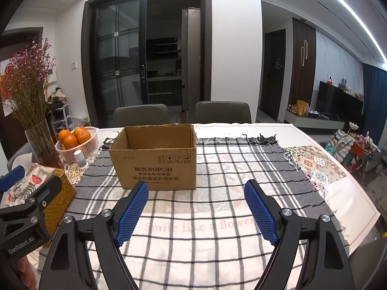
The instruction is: Organize rigid objects
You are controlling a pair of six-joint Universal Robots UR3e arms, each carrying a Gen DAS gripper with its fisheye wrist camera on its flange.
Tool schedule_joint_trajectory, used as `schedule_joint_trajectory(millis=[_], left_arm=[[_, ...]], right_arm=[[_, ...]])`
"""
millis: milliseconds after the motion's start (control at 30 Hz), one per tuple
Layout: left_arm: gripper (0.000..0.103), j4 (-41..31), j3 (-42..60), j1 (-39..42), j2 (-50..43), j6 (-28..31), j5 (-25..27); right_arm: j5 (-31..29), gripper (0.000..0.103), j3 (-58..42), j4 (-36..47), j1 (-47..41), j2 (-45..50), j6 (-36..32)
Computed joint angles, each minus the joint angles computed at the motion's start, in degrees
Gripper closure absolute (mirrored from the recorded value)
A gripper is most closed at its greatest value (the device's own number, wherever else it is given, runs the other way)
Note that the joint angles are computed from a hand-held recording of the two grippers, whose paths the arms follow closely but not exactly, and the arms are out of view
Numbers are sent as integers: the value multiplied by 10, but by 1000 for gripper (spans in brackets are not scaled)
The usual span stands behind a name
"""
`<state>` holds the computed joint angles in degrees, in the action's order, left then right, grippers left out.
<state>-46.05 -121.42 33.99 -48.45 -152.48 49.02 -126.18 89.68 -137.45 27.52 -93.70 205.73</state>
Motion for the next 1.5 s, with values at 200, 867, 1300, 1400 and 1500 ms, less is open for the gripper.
schedule_joint_trajectory(millis=[200, 867, 1300, 1400, 1500], left_arm=[[0, -3, -4, 6, 10, -1, -10], [0, 0, -5, 7, 14, -6, -10], [0, 3, -8, 8, 18, -6, -9], [0, -1, -10, 11, 22, -4, -13], [0, -8, -10, 16, 28, -2, -17]], right_arm=[[-5, 21, 4, -4, 1, -5, 0], [3, 21, 15, -17, -2, -13, -4], [6, 21, 22, -22, -6, -16, -5], [6, 21, 23, -22, -6, -17, -5], [6, 21, 24, -23, -6, -18, -5]])
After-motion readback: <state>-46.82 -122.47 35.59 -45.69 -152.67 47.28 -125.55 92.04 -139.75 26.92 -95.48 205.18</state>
